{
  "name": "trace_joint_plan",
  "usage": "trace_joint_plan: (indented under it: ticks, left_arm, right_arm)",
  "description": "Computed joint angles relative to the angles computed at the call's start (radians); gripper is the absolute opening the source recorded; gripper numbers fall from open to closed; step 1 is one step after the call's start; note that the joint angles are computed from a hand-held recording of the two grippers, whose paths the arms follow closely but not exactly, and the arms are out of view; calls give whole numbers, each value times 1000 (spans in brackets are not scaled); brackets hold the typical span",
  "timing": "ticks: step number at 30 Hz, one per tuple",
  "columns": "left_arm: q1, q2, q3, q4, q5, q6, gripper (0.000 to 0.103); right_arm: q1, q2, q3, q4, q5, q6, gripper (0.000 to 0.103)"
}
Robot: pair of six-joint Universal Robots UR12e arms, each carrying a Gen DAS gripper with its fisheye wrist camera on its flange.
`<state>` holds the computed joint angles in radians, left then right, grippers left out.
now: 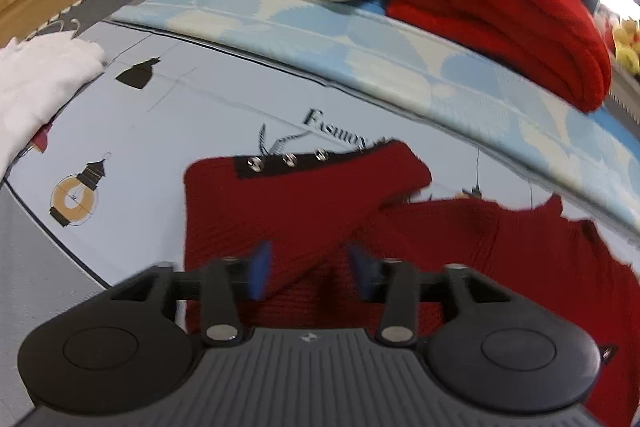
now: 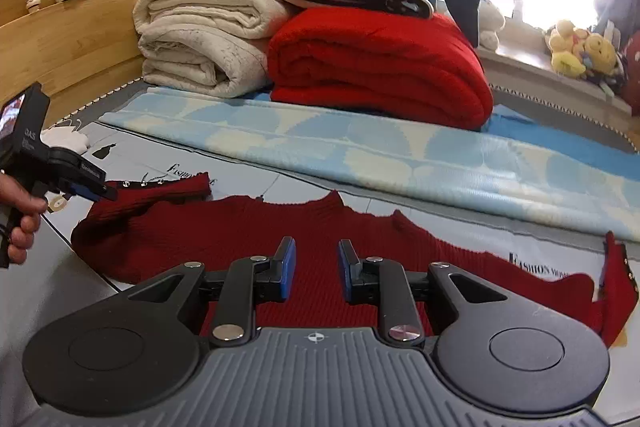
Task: Fold small clothes
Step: 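Move the left gripper to the sleeve cuff with the black button strip, then grasp the buttoned cuff with the left gripper, fold it across the body, release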
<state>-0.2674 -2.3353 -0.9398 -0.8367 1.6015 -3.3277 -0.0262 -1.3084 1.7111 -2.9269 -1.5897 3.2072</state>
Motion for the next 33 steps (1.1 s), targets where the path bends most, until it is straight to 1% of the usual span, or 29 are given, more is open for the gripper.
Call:
trace_joint_plan:
  ticks: [7,10,13,15,18,19,20,22,25,28,30,31,33]
  left_arm:
    - [-32,-28,27,-23,95,85,58]
    - [-41,-38,31,-12,138,121,55]
    - [-43,-44,33,-2,165,139,41]
    - [-40,-48,42,-14,171,131,36]
    - [-35,-48,46,-16,155,123,27]
    - [-35,-48,49,-17,149,125,20]
    - [-35,-48,50,-17,142,129,12]
    - [-35,-47,53,-17,137,127,3]
    - [-33,-42,53,-3,120,118,1]
    - [-34,-36,51,24,111,128,1]
    - [-35,-38,59,9,117,139,2]
    - [-35,-41,65,-9,117,147,5]
    - [-36,-46,70,-32,115,174,24]
  right_arm:
    - [1,-2,3,19,-10,7,24]
    - [0,-1,3,26,-4,12,24]
    - [2,1,1,37,-3,6,24]
    - [1,2,0,42,-1,7,24]
    - [0,5,-4,47,0,16,24]
    - [0,6,-5,48,0,19,24]
    - [0,7,-5,51,-2,25,24]
    - [-2,8,-7,55,0,38,24]
    - [-5,9,-8,58,4,52,24]
    - [-7,10,-8,60,4,65,24]
    - [-8,11,-10,67,7,74,24]
    - [-8,12,-11,69,9,78,24]
    - [-8,13,-13,69,12,80,24]
